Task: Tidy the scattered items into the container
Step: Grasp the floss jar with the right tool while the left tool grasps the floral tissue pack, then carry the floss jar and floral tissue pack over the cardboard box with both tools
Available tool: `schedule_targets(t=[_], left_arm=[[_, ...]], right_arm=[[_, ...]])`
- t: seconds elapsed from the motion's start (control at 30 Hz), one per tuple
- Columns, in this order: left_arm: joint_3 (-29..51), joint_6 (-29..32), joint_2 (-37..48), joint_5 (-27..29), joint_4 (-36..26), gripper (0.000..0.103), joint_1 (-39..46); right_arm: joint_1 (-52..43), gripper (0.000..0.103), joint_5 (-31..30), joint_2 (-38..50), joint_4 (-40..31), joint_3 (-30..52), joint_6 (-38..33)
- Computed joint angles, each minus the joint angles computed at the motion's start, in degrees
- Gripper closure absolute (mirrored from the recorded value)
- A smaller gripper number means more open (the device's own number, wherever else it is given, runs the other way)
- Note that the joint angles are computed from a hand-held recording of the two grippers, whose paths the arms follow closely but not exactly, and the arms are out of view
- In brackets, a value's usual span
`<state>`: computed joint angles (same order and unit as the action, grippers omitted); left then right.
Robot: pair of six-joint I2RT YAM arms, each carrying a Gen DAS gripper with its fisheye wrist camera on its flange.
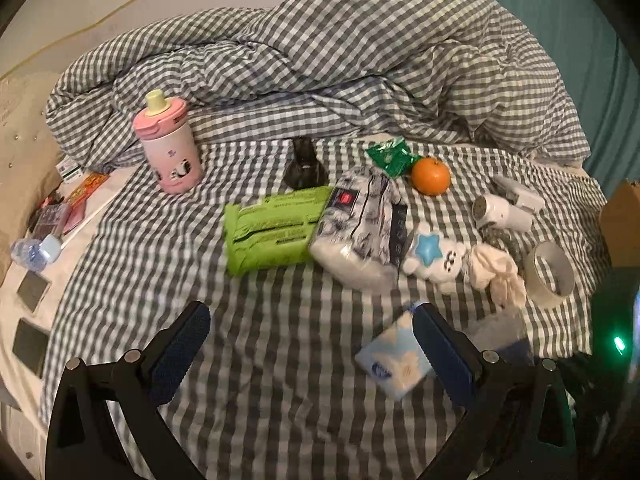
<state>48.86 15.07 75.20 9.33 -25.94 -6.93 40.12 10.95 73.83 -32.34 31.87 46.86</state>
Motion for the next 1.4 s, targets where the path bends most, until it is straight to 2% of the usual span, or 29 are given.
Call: schedule_targets(t=[0.27, 0.33, 0.5, 0.53, 0.6, 0.63, 0.67, 0.7, 0.77, 1.0, 1.2, 1.4], left_arm=[[4.68, -2.92, 13.32, -0.8, 8.5, 0.0, -3.96], [8.19, -3.1, 19.13, -2.99, 9.01, 0.0, -5.62], [13.32, -4.69, 28.89, -4.34, 11.94, 0.0, -7.58], [12.86, -4.28, 29.21, -5.17, 13.67, 0.004, -8.04], [12.18, -1.74, 28.34, -6.63, 14.66, 0.037, -9.29], [12.83, -0.98, 27.55, -5.48, 12.93, 0.055, -9.34], [14.11, -0.76, 27.0, -3.4, 9.7, 0.067, -8.94], [15.88, -0.49, 26.89, -1.64, 5.81, 0.071, -8.71], [16.73, -0.32, 25.86, -1.12, 2.4, 0.075, -8.52], [11.22, -0.95, 12.93, 1.56, -2.13, 0.076, -5.93], [8.95, 0.17, 2.76, 2.39, -6.73, 0.076, -5.7], [8.41, 0.69, -3.2, 3.21, -10.23, 0.076, -5.39]], right_arm=[[2.01, 0.042, 2.6, -13.45, -10.5, -0.05, 2.32], [1.78, 0.042, 3.21, -15.68, -12.59, 0.0, 2.97], [0.4, 0.042, 4.13, -19.85, -16.56, -0.57, 3.47], [-0.49, 0.042, 3.93, -20.33, -16.93, -0.54, 3.0], [-2.21, 0.042, 3.82, -21.37, -17.38, -0.71, 1.74], [-2.27, 0.042, 4.14, -21.83, -17.94, -0.69, 1.84], [-2.96, 0.042, 4.23, -22.19, -17.92, -0.87, 1.38], [-3.12, 0.042, 4.52, -22.68, -18.25, -0.81, 1.44], [-2.71, 0.042, 5.33, -23.92, -19.59, -0.07, 1.91], [2.13, 0.042, 9.86, -27.36, -25.91, 4.26, 5.07], [9.47, 0.042, 15.26, -29.01, -33.79, 8.75, 11.43], [15.57, 0.042, 19.23, -30.08, -40.79, 12.1, 17.85]])
